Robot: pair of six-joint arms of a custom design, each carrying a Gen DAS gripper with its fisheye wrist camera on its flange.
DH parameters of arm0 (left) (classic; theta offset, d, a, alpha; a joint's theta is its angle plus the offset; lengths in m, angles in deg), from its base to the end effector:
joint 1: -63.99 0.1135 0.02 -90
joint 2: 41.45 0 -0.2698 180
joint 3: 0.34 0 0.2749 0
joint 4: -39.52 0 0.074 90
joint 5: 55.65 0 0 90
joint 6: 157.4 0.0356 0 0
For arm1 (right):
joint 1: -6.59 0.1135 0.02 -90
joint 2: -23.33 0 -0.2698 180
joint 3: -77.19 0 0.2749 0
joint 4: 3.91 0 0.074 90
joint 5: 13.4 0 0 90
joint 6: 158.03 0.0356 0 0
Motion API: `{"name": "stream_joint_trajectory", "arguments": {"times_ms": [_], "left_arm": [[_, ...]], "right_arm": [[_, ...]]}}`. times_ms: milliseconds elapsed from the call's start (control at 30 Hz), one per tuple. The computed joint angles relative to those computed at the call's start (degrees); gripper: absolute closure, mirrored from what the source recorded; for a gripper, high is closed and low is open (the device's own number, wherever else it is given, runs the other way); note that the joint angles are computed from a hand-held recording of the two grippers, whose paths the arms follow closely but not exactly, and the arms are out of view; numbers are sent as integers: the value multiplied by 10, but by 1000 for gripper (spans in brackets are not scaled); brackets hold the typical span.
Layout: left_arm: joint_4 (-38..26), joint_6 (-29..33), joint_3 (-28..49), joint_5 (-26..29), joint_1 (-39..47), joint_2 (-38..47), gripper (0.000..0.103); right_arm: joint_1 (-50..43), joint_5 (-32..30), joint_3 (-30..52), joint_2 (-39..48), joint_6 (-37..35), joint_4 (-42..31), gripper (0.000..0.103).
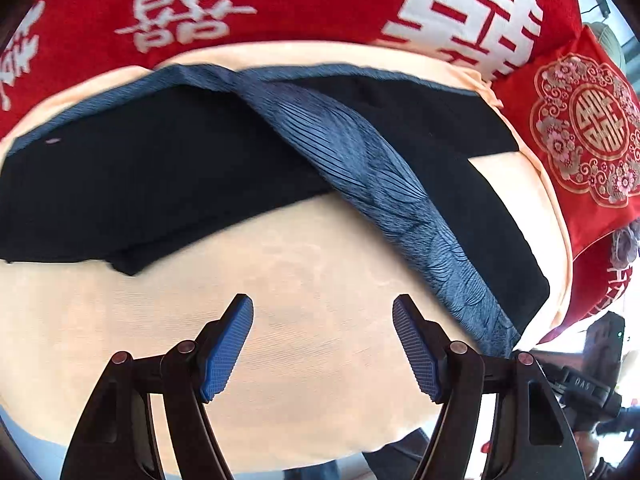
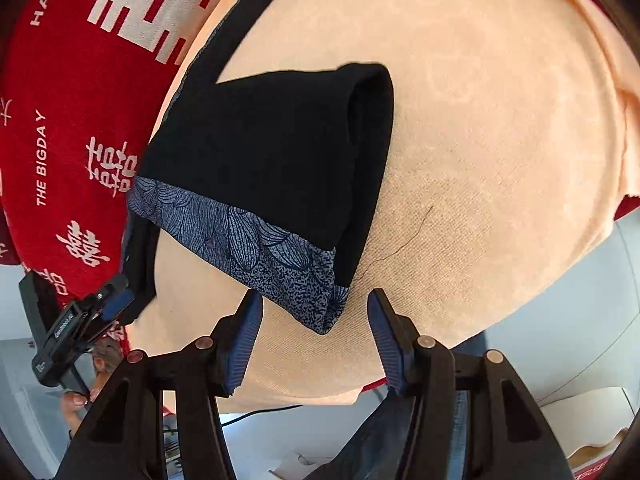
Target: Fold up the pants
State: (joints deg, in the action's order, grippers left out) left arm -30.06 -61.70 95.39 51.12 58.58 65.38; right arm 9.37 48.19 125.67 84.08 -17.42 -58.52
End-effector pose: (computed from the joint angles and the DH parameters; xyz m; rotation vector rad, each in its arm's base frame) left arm 0.3827 -0.0466 0.2122 0.3206 2.9307 -0.4339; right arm 0.1971 0.0265 0.1936 1.0259 2.6795 0.9113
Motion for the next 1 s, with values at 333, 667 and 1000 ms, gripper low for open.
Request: {"name": "stream_joint_trajectory", "arguments": {"times_ms": [333,667,1000], "left_arm": [[46,-90,41,22,-92,91,29],[15,-133,105,42,-113,131,77],[-61,-166,357,72,-126,220,80]], "right_arm": [[-152,-229,-86,39,-70,119,44],[-108,-262,-91,110,83,308,83],[-216,-309,276,275,-125,85,83]]}}
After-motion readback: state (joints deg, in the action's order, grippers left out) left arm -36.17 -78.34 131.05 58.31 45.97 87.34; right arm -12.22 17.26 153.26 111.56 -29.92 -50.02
